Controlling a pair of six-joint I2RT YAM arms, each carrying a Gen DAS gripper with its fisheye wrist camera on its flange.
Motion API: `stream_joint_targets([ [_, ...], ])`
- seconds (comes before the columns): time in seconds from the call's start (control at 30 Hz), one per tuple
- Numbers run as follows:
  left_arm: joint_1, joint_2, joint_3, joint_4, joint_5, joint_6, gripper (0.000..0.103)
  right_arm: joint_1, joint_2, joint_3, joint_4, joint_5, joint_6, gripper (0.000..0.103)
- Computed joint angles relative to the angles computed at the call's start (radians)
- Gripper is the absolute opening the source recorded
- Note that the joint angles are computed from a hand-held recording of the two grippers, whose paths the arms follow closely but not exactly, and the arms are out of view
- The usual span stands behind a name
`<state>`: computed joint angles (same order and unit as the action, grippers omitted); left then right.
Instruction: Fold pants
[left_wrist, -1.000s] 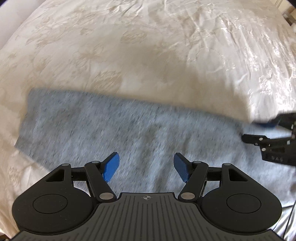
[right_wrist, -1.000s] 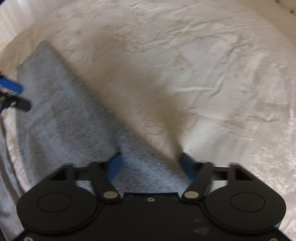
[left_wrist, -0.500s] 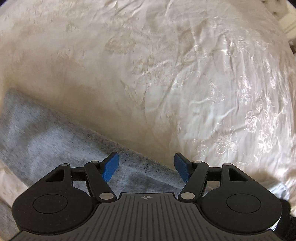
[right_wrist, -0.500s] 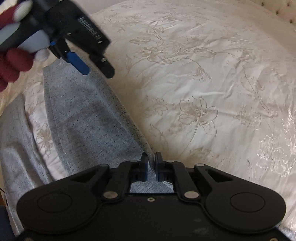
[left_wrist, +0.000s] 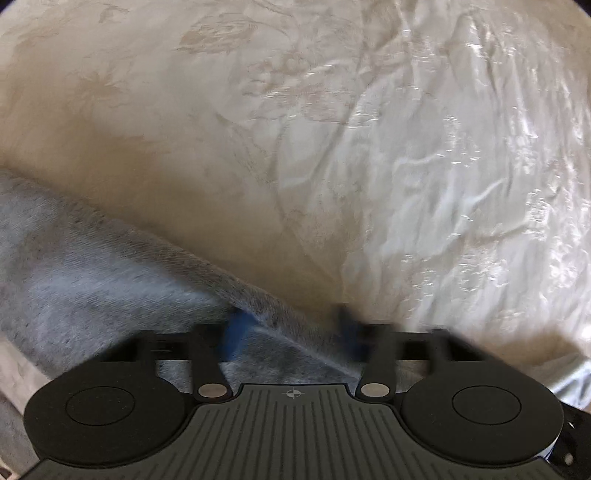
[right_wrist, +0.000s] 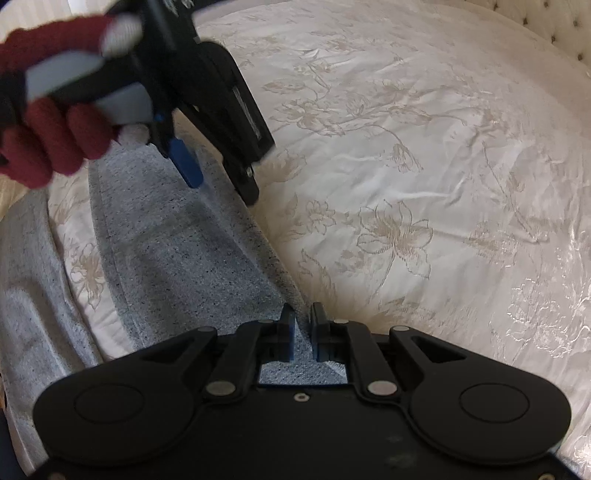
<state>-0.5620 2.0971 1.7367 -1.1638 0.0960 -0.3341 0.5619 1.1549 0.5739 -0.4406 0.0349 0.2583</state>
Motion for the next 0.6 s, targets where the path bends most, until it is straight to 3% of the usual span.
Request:
stream_joint_targets([
  [0.13,-0.002,-0.182,-0.178,0.071,0.029,0.02,0.013,0.083,-0.082,-0.002,-0.059,0.05,0.092,0.011],
  [0.23,-0.026,-0.381,-0.344,0.1,0.018,0.058,0.01,0.224,-0.162,-0.001,-0.141,0.131,0.242,0.011],
  [0.47,-0.009,-0.773,-0.661,0.017,0.075,0.012,0.01,0.7,-0.189,0.038,-0.345,0.355,0.814,0.014],
  [0.6,-0.002,-0.841,-0.779,0.027,0.094,-0.035,0.01,0.868,-0.141,0.054,-0.39,0.406,1.117,0.017],
])
